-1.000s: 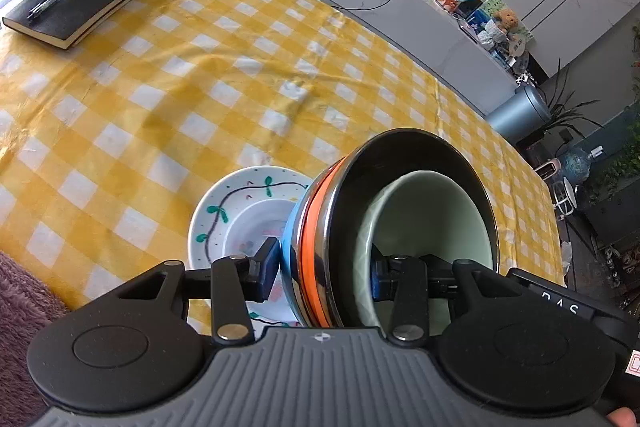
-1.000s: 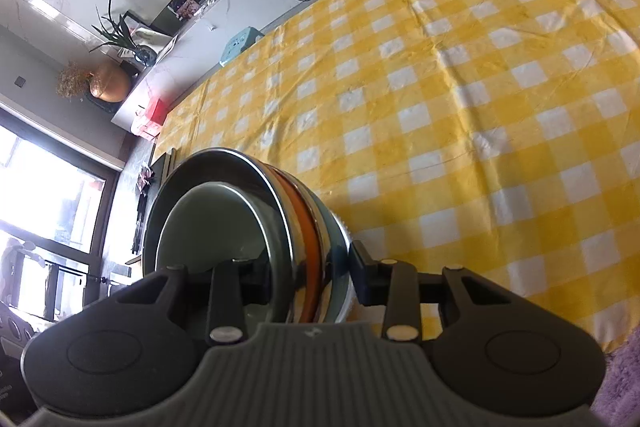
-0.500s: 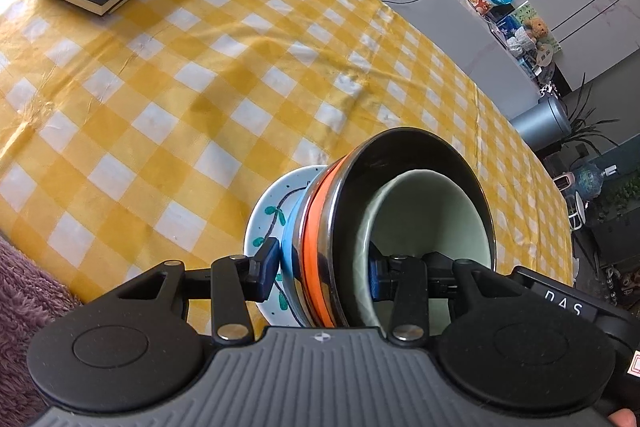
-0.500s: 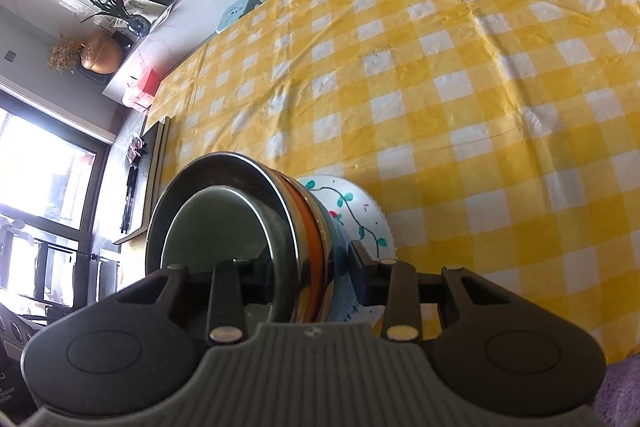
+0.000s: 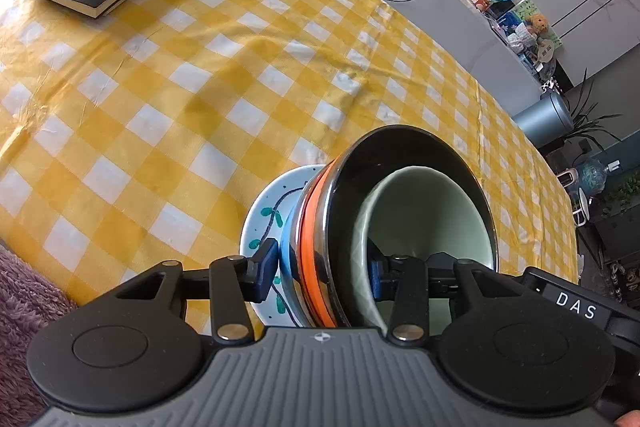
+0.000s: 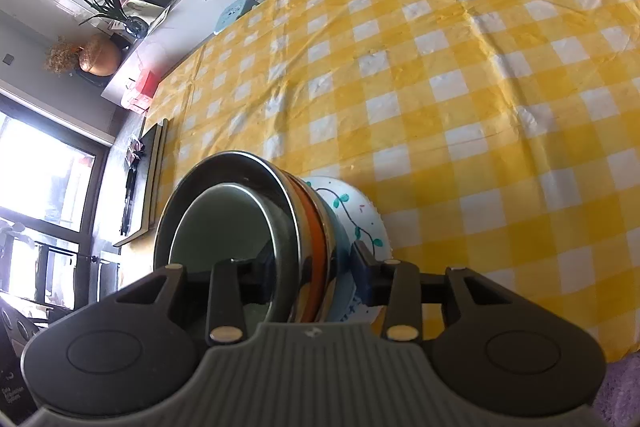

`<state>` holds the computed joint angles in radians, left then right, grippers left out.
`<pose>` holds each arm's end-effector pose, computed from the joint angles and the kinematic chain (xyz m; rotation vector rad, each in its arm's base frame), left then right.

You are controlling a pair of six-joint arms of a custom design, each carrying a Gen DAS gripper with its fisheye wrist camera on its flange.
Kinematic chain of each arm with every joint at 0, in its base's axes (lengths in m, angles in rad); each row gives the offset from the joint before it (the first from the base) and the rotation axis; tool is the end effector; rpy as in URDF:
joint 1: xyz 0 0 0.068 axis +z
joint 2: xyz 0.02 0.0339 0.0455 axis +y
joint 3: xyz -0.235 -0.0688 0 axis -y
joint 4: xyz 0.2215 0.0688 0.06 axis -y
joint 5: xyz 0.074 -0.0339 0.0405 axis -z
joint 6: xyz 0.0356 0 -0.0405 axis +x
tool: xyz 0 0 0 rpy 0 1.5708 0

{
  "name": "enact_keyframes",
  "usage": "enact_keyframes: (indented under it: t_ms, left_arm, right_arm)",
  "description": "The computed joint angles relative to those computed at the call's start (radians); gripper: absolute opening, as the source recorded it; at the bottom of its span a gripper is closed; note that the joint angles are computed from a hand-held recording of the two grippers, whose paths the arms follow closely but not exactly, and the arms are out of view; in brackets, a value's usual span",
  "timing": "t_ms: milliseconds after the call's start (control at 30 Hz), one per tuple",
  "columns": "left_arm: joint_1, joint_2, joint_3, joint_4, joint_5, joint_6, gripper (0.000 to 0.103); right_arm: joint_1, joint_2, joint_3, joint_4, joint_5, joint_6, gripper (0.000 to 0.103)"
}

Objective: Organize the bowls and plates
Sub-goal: 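Carry the bowl stack with the left tool onto the white plate stack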

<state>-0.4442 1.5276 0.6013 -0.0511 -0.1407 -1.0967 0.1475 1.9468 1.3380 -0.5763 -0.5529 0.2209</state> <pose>0.2297 -0.1038 0.1167 -0.8826 2.4347 -0.4204 0.3549 0.0716 0.1580 -0.0512 2.7437 0.8622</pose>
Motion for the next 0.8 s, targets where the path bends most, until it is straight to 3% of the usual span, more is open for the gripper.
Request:
enact_keyframes:
  t_ms: [100, 267, 567, 800]
  left_arm:
    - [-0.021, -0.011, 0.001, -0.008, -0.046, 0.002, 0.060]
    - [-0.080, -0.085, 0.005, -0.070, -0.172, 0.003, 0.066]
    - [-0.296, -0.215, 0.049, -0.238, -0.467, 0.056, 0.067]
    - [-0.512, -0.246, 0.116, -0.399, -0.696, 0.057, 0.067]
  right_arm:
    - [-0.001, -0.030, -0.031, 0.030, 0.003, -0.008, 0.048]
    - [0.008, -0.104, -0.084, 0.057, 0.049, -0.045, 0.052]
    - [-0.015, -0.313, -0.235, 0.111, 0.107, -0.115, 0.056]
    - [-0.059, -0.568, -0.417, 0.201, 0.106, -0.186, 0.060]
